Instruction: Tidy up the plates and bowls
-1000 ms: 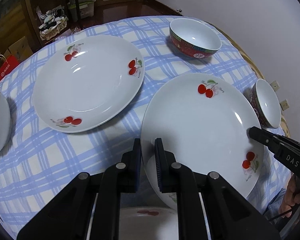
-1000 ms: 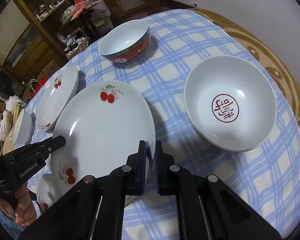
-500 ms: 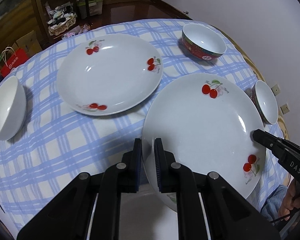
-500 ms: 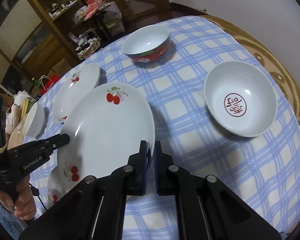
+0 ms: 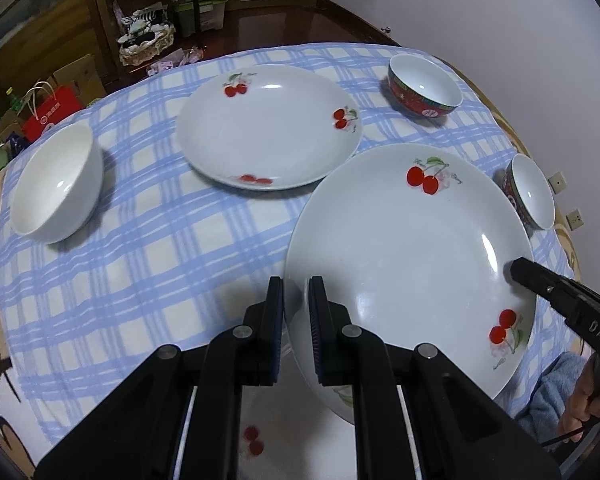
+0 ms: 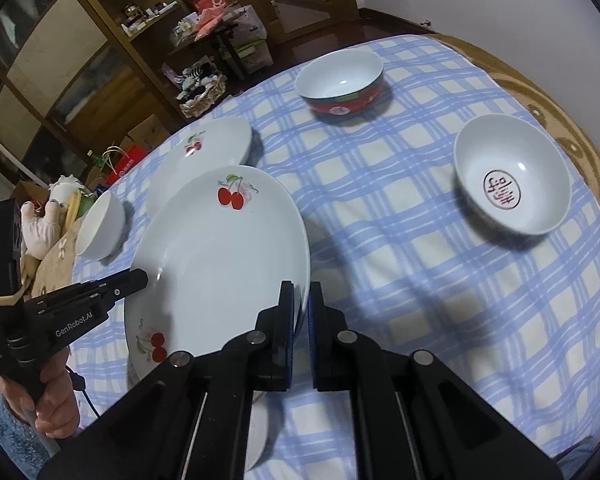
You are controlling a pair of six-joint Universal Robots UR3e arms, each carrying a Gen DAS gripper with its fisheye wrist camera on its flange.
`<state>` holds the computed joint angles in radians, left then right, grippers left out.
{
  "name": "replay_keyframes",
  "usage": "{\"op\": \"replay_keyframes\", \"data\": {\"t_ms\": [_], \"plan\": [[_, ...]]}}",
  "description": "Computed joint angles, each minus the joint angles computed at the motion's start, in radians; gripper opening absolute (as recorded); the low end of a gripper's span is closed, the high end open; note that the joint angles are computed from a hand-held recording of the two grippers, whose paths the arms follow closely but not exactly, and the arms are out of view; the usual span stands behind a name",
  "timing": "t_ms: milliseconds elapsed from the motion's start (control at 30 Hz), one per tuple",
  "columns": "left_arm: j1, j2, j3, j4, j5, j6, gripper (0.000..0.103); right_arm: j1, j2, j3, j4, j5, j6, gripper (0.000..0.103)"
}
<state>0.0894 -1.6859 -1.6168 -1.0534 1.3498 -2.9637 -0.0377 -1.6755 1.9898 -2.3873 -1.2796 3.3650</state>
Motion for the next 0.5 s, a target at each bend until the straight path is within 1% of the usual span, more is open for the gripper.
{"op": "replay_keyframes", "data": {"t_ms": [67, 133, 267, 400, 500], "plan": [[0.016, 0.028, -0.018, -0.016, -0.003, 0.015, 0.012, 0.010, -0.016, 0.005, -0.001, 0.021, 0.013, 0.007], [0.037, 0.061, -0.035, -0.041, -0.009, 0.031, 0.012, 0.033, -0.026, -0.004, 0.008, 0.011, 0.012, 0.007], [0.055, 0.117, -0.069, -0.070, 0.007, 0.076, 0.012, 0.071, -0.049, 0.002, 0.015, -0.003, 0.024, 0.007], [0.085, 0.170, -0.107, -0.106, -0.007, 0.096, 0.012, 0.102, -0.071, 0.014, 0.023, -0.025, 0.035, 0.007], [0.103, 0.224, -0.154, -0.107, -0.005, 0.091, 0.012, 0.123, -0.071, 0.006, 0.038, -0.037, 0.049, 0.007]]}}
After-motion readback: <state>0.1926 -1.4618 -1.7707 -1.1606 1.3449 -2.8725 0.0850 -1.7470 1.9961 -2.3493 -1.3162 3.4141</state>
